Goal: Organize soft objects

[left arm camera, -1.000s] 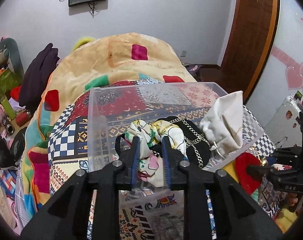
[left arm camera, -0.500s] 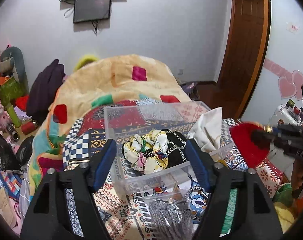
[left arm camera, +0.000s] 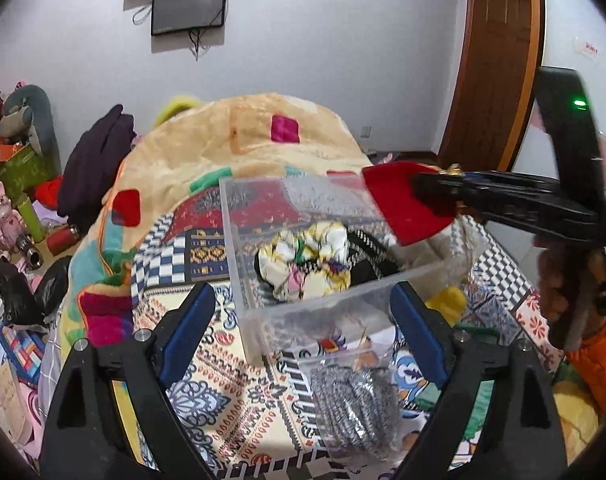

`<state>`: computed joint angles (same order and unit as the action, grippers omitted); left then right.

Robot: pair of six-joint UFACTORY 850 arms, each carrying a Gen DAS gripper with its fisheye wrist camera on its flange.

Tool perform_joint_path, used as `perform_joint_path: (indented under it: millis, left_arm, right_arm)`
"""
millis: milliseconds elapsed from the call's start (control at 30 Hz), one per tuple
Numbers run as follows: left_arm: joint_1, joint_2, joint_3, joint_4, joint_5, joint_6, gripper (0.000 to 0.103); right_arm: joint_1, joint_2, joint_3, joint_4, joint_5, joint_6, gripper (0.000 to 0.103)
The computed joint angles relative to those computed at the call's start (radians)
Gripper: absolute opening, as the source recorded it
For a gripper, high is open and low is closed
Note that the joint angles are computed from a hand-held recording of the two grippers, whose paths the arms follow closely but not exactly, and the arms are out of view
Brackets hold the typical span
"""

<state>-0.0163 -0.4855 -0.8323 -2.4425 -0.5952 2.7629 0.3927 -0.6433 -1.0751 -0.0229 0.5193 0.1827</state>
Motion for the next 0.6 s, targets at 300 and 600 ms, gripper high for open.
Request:
perform_joint_path:
  millis: [300,600]
  left_arm:
    - [-0.018,-0.032,0.007,-0.001,0.035,0.017,0.09]
    - [-0.043,-0.012,0.068,-0.048,0.034,0.097,0.09]
  right_arm:
    - [0.012,-0.034,-0.042,0.205,-0.124,-0.213,0.055]
    - [0.02,0.117,0.16,0.19,0.01,-0.122,0.083]
